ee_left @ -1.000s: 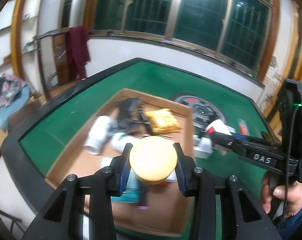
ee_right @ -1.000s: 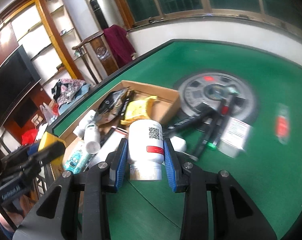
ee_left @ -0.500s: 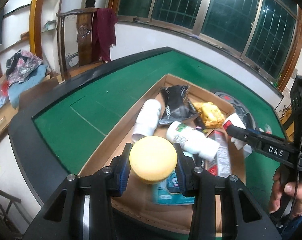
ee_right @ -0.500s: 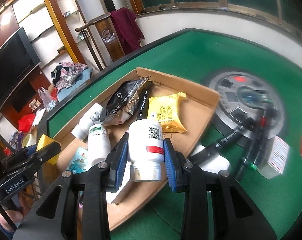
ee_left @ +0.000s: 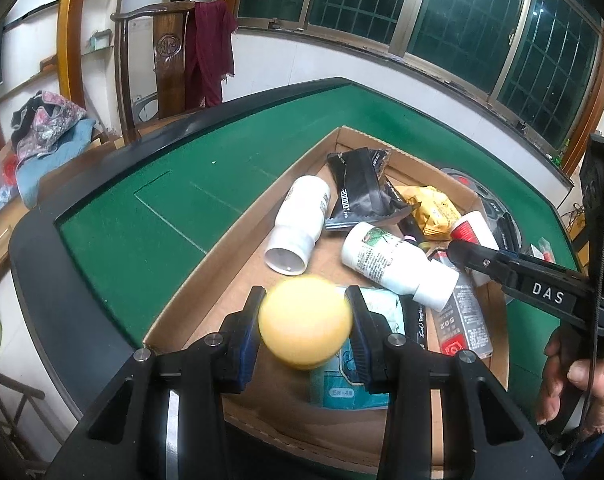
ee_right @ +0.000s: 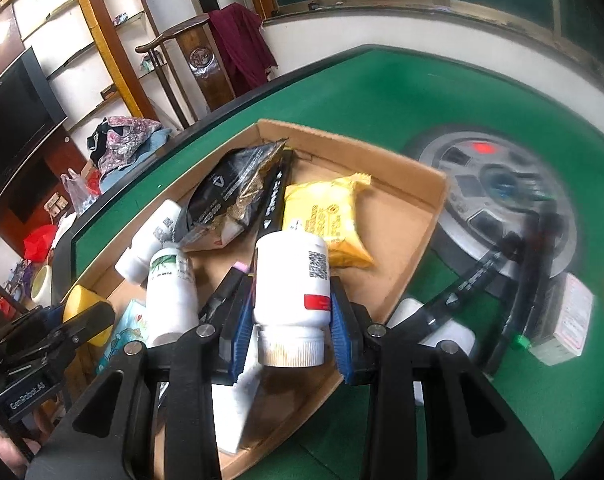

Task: Organize objects
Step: 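Carry the container with the left gripper while the right gripper carries the bottle into the tray, then open the left gripper in the tray while the right gripper releases the bottle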

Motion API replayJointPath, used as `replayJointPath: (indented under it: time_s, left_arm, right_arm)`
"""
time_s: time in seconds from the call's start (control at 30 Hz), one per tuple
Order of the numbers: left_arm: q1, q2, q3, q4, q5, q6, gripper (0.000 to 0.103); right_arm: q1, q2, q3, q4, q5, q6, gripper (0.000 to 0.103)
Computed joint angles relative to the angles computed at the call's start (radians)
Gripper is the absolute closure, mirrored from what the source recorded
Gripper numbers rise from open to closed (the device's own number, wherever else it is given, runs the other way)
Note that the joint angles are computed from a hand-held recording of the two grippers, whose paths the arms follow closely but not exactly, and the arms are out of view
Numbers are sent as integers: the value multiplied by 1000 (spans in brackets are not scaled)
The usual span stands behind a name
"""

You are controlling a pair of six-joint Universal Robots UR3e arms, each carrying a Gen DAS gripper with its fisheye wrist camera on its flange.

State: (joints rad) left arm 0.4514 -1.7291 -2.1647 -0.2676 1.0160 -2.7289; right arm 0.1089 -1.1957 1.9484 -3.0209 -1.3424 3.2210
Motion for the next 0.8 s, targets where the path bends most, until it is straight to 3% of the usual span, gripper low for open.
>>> replayJointPath:
  time_s: [0.13, 0.23, 0.43, 0.53, 0.67, 0.8]
  left_arm:
    - [-1, 13, 10, -35, 6, -4, 65]
    - [-3, 29, 9, -51, 15, -3, 54]
    - [18, 117, -28, -77, -22, 14, 53]
    - [14, 163, -38, -103, -36, 17, 53]
    - [-24, 222, -39, -158, -67, 43, 53]
    - [-119, 223, 15, -258, -100, 58, 53]
  right_arm:
    - [11, -19, 6, 15, 11, -20, 69]
    - [16, -56, 33, 10, 10, -31, 64]
    - [-93, -231, 203, -62, 133, -45, 62]
    - [-221, -380, 319, -39, 240, -63, 60]
    - [-441, -592, 453, 108, 390, -140, 56]
    - [-676, -805, 547, 394, 512, -324, 55]
